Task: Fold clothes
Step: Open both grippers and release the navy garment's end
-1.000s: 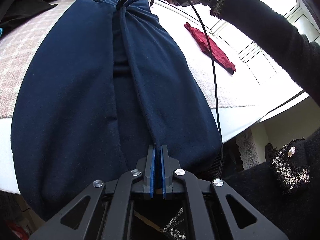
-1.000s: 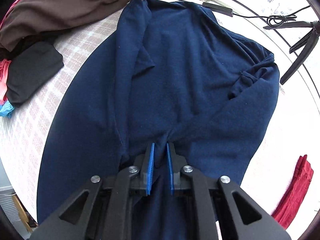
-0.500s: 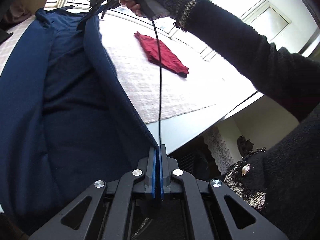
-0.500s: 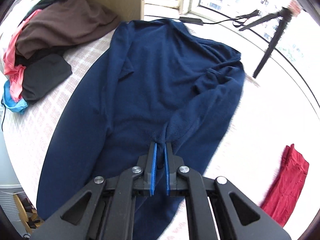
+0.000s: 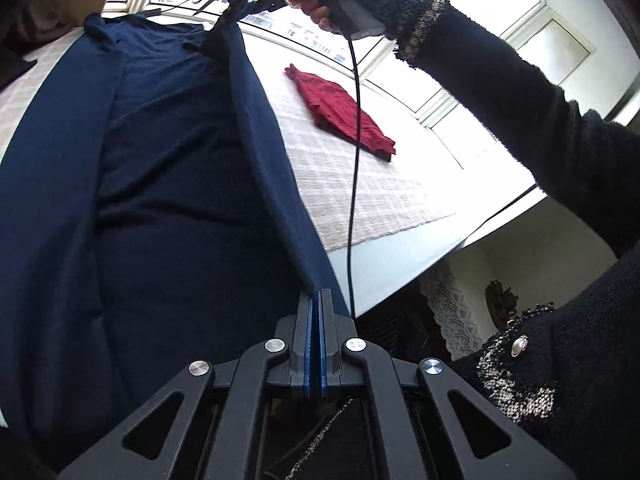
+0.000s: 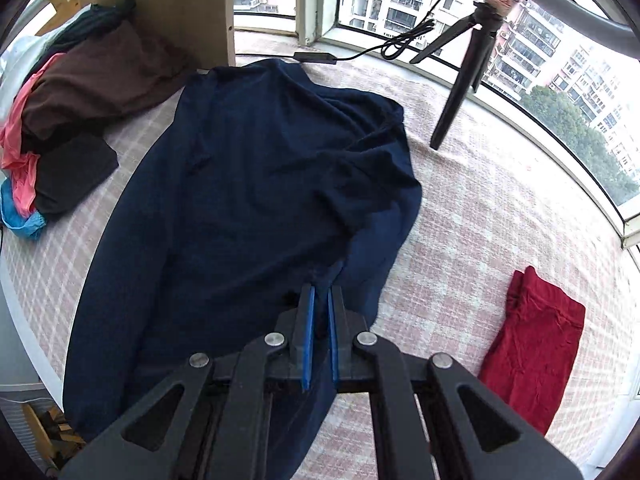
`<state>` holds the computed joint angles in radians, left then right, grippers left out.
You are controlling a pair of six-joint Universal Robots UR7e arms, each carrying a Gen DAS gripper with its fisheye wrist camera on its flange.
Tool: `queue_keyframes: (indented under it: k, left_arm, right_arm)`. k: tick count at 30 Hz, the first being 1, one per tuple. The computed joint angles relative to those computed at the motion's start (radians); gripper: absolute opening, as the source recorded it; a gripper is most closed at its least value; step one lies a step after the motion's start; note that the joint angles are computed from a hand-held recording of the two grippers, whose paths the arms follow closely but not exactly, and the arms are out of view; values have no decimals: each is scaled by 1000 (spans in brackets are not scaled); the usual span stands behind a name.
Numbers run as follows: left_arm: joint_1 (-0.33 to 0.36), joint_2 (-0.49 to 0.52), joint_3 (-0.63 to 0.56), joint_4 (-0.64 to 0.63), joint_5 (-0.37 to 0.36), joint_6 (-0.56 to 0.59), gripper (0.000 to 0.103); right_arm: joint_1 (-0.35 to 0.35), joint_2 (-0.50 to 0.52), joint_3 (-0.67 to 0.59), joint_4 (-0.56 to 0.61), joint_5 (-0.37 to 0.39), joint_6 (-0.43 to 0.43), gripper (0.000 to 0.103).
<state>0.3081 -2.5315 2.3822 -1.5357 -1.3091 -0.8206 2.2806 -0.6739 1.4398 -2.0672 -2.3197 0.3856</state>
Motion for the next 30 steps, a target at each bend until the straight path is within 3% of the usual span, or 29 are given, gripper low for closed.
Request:
queue_keyframes:
  k: [4, 8, 17, 25, 28, 30]
  left_arm:
    - [0, -84, -14, 161, 38, -105, 2]
    - [21, -107, -2, 196, 42, -121, 2]
    - [17, -104, -4, 203, 38, -103, 2]
    - [79, -81, -13, 189, 17, -54, 3]
    - [6, -87, -47, 286, 38, -139, 9]
    - [-98, -107, -82, 394, 54, -242, 11]
  right_arm:
    - [4, 142, -100, 4, 21, -54, 6]
    - [4, 235, -169, 52, -20, -54, 6]
    - [6, 214, -118, -80, -6, -75, 6]
    - [11, 246, -147, -30, -26, -72, 8]
    - [12, 238, -173, 49, 10, -62, 22]
    - [26, 192, -143, 50, 40, -54, 24]
